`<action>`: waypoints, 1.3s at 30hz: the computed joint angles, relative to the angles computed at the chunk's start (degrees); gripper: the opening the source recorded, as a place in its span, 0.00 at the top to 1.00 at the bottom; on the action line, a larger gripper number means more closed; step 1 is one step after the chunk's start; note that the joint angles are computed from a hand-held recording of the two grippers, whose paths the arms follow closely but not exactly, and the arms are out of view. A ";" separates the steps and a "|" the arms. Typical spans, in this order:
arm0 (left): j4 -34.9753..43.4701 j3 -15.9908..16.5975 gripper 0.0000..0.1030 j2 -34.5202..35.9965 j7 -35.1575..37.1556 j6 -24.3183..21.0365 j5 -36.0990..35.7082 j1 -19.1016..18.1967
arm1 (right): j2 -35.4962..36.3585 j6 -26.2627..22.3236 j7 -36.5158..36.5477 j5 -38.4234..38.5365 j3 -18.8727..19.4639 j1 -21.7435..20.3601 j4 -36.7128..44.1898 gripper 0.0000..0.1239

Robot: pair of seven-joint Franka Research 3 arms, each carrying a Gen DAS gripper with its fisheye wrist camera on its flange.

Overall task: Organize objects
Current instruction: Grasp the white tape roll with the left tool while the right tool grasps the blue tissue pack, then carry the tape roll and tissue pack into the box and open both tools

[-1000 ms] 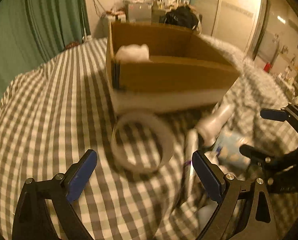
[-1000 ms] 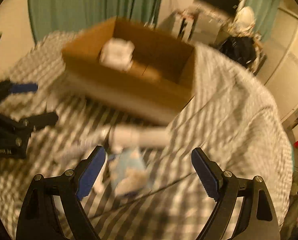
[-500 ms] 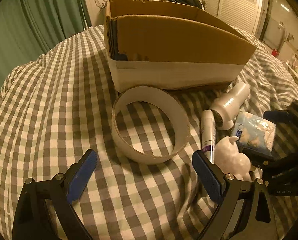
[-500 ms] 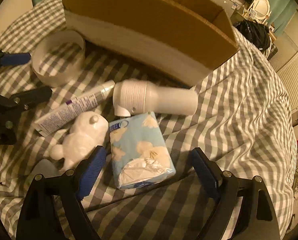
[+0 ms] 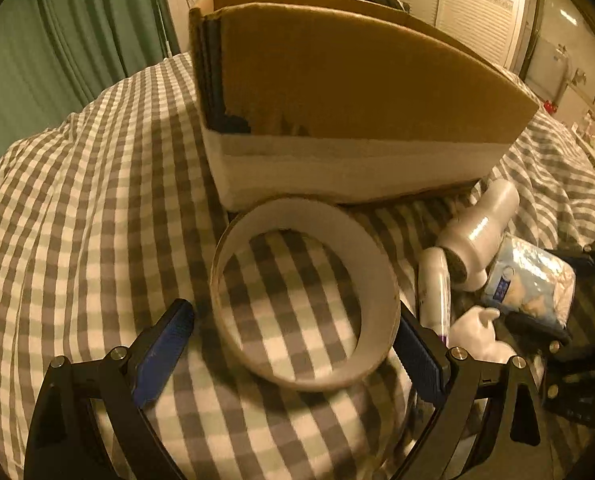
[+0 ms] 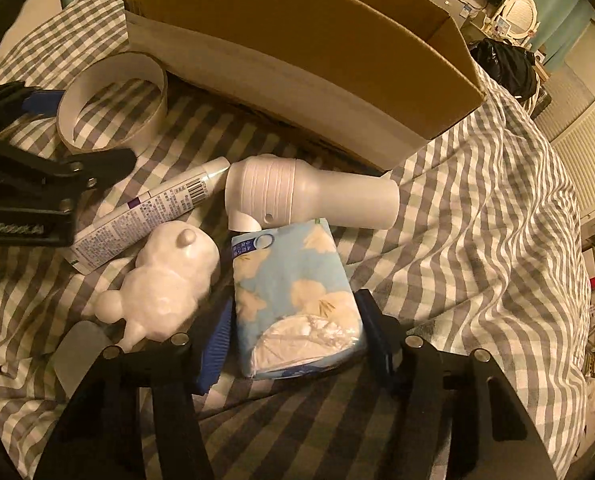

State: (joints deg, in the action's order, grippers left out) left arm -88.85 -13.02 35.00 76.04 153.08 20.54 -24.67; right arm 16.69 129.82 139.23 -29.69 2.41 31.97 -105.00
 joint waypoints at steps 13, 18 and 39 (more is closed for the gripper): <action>-4.14 -0.77 0.18 -3.06 -0.27 3.08 -0.61 0.69 | -2.26 1.96 3.68 -4.67 -0.03 0.54 -1.65 0.54; -7.03 -2.27 0.18 -5.89 0.19 4.52 -2.79 2.21 | -4.82 4.46 6.64 -7.36 0.21 -0.20 -3.81 0.54; -6.16 -1.68 0.18 -15.23 -1.76 16.12 -2.14 3.52 | -11.24 5.59 16.31 -24.28 3.20 -3.44 2.63 0.54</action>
State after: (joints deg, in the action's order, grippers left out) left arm -95.01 -14.70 19.76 74.28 169.20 18.40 -21.14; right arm 5.45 135.41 155.54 -53.97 5.61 28.53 -102.37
